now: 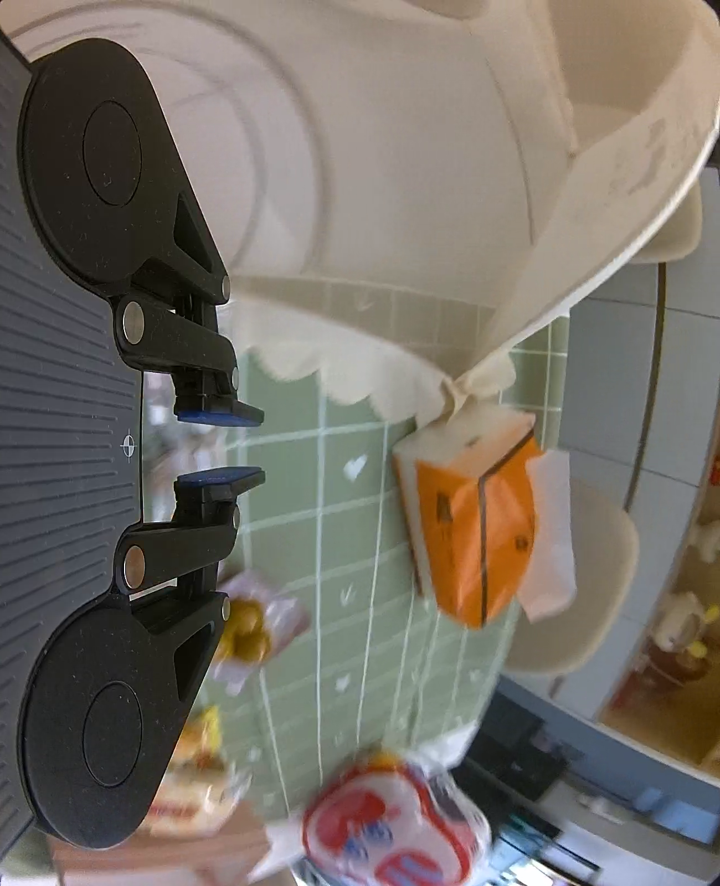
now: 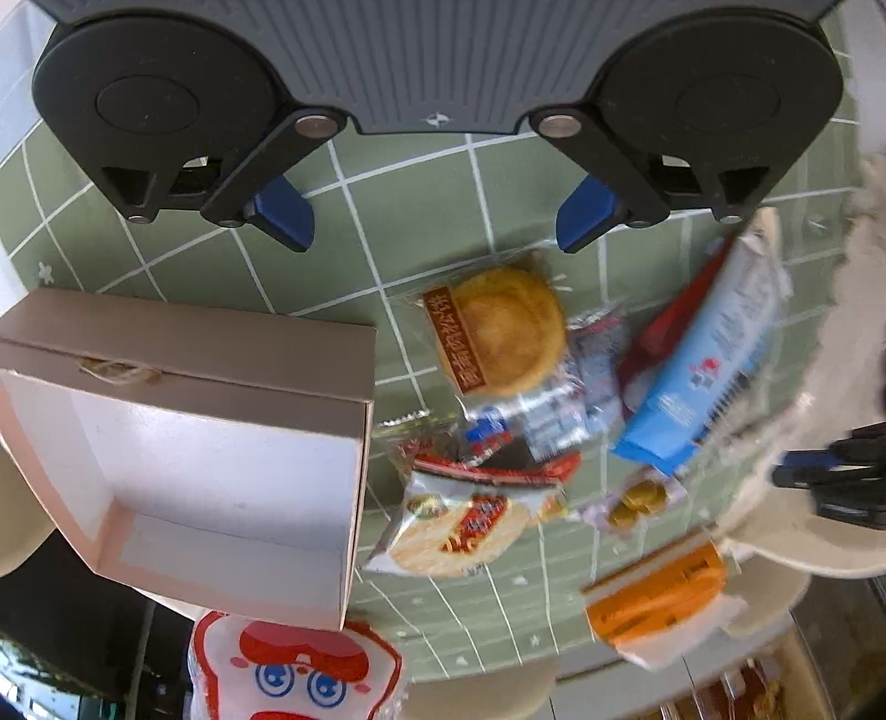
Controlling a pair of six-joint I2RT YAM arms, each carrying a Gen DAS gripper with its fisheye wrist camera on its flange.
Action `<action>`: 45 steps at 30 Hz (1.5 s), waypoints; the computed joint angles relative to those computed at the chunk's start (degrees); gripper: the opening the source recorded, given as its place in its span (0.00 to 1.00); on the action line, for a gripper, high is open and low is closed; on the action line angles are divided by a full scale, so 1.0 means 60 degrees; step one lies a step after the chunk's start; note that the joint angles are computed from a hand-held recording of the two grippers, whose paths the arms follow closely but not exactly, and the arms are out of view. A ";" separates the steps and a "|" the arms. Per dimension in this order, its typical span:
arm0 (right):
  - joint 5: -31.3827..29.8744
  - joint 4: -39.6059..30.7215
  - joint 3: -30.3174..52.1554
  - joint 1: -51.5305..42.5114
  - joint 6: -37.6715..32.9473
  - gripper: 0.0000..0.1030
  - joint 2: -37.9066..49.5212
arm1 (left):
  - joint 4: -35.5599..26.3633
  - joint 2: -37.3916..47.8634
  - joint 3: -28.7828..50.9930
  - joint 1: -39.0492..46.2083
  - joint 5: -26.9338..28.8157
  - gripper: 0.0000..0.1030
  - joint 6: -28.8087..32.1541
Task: Organize snacks
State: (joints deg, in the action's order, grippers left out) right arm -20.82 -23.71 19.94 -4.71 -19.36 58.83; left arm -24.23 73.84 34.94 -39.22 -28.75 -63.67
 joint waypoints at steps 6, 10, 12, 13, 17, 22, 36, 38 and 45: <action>-0.0796 -0.0814 -0.0154 -0.1316 -0.1444 0.92 -0.1360 | 0.1471 0.0158 -0.0772 0.0911 0.1725 0.18 0.0705; -0.1123 -0.0950 -0.0029 -0.2004 -0.1838 0.92 -0.1186 | 0.1120 -0.0465 -0.0949 0.0369 0.2160 0.18 0.0509; -0.1183 -0.0860 -0.0029 -0.2150 -0.1816 0.92 -0.0982 | 0.0662 -0.0277 -0.0648 -0.0325 0.1872 0.18 0.0752; -0.1181 -0.0842 -0.0074 -0.2169 -0.1809 0.92 -0.0944 | 0.0401 -0.0094 -0.0432 -0.0701 0.1601 0.18 0.0960; -0.1057 -0.0847 -0.0217 -0.2029 -0.1751 0.92 -0.1024 | -0.0079 0.0900 0.0291 -0.1809 0.0595 0.23 0.1954; -0.0939 -0.0980 -0.0482 -0.1810 -0.1794 0.92 -0.1709 | -0.0305 0.1962 0.0923 -0.2086 -0.0303 0.29 0.2704; -0.1332 -0.1492 -0.0723 -0.2460 -0.2877 0.92 -0.1837 | 0.1684 0.2307 0.0500 -0.0899 -0.0451 0.29 0.2849; -0.1364 -0.1620 -0.0754 -0.2557 -0.3111 0.92 -0.1982 | 0.1651 0.2552 0.0669 -0.0890 -0.0697 0.29 0.2630; -0.2139 -0.1596 0.0616 -0.1266 -0.2566 0.92 -0.1918 | 0.0933 0.2599 0.0812 -0.1203 -0.0948 0.28 0.1351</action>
State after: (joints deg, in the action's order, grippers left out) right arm -33.65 -33.28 23.64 -12.31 -34.76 47.32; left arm -18.63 89.44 39.81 -46.44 -34.43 -55.57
